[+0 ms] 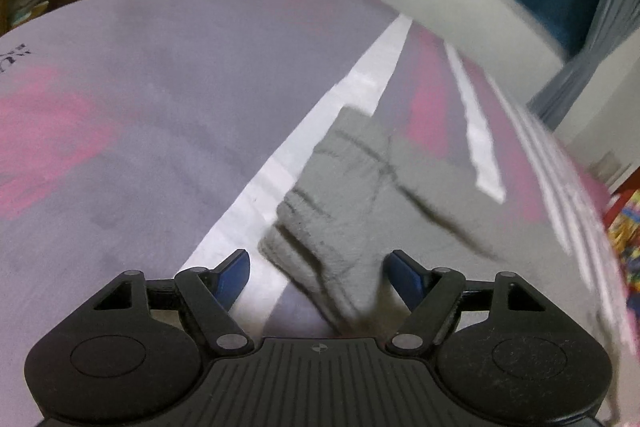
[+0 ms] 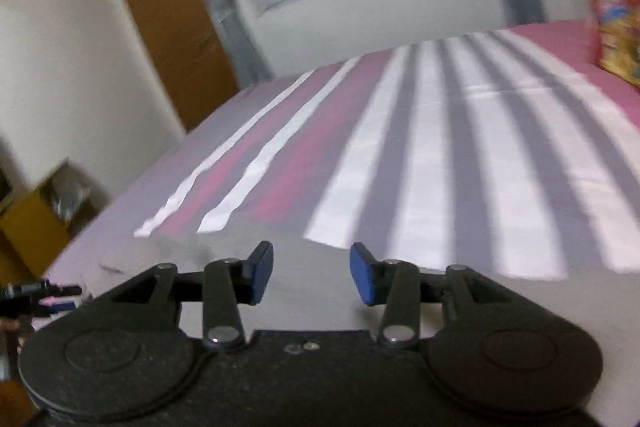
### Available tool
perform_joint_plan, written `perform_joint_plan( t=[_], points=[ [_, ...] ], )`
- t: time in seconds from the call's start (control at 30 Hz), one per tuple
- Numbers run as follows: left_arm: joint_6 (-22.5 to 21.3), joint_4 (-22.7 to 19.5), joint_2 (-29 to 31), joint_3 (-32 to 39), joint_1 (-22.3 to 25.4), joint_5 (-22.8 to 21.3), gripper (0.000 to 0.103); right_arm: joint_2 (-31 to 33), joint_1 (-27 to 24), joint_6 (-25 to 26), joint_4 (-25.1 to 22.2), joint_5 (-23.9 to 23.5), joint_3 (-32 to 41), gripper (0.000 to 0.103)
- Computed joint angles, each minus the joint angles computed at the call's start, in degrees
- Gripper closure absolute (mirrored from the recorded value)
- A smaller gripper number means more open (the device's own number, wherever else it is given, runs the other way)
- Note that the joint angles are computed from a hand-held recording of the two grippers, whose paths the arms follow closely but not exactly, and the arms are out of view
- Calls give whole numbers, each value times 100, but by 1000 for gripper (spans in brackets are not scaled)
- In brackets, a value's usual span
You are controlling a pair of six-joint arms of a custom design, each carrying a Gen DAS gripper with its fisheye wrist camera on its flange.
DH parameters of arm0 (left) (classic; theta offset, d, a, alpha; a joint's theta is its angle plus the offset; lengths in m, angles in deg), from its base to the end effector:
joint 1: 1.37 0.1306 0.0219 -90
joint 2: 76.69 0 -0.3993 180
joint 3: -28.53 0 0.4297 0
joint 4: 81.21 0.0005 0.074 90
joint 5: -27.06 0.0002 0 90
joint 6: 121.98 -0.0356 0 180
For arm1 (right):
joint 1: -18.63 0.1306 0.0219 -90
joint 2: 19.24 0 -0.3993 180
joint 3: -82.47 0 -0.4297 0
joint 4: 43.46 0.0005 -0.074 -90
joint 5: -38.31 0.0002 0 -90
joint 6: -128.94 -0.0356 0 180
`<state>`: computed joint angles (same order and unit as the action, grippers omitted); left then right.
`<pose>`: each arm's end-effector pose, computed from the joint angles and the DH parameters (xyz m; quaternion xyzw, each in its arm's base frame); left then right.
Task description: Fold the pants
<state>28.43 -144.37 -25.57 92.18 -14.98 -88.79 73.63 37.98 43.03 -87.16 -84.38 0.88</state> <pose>0.2541 -0.0461 0.4526 -0.4336 0.8123 -0.0295 0.3889 0.5139 0.2003 0.5065 -0.2958 0.8201 0.3066 0.3821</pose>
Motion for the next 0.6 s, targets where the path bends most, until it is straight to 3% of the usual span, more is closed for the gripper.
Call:
perform_joint_plan(
  t=[0.07, 0.3, 0.33, 0.37, 0.4, 0.47, 0.6],
  points=[
    [11, 308, -93, -166, 134, 273, 51, 284, 263, 8, -181, 34, 240, 60],
    [174, 361, -183, -242, -122, -90, 62, 700, 1124, 591, -760, -396, 394, 64],
    [165, 334, -159, -233, -108, -52, 62, 779, 1260, 672, -863, -65, 418, 64],
    [148, 302, -125, -212, -79, -1, 62, 887, 1407, 614, -950, 556, 477, 72],
    [151, 268, -106, -178, -29, 82, 60, 949, 1462, 422, -843, 846, 460, 75],
    [131, 148, -115, -72, 26, 188, 60, 972, 1477, 37, -877, 856, 562, 68],
    [166, -745, 146, 533, -703, -1142, 60, 541, 1337, 108, -291, 694, 213, 61]
  ],
)
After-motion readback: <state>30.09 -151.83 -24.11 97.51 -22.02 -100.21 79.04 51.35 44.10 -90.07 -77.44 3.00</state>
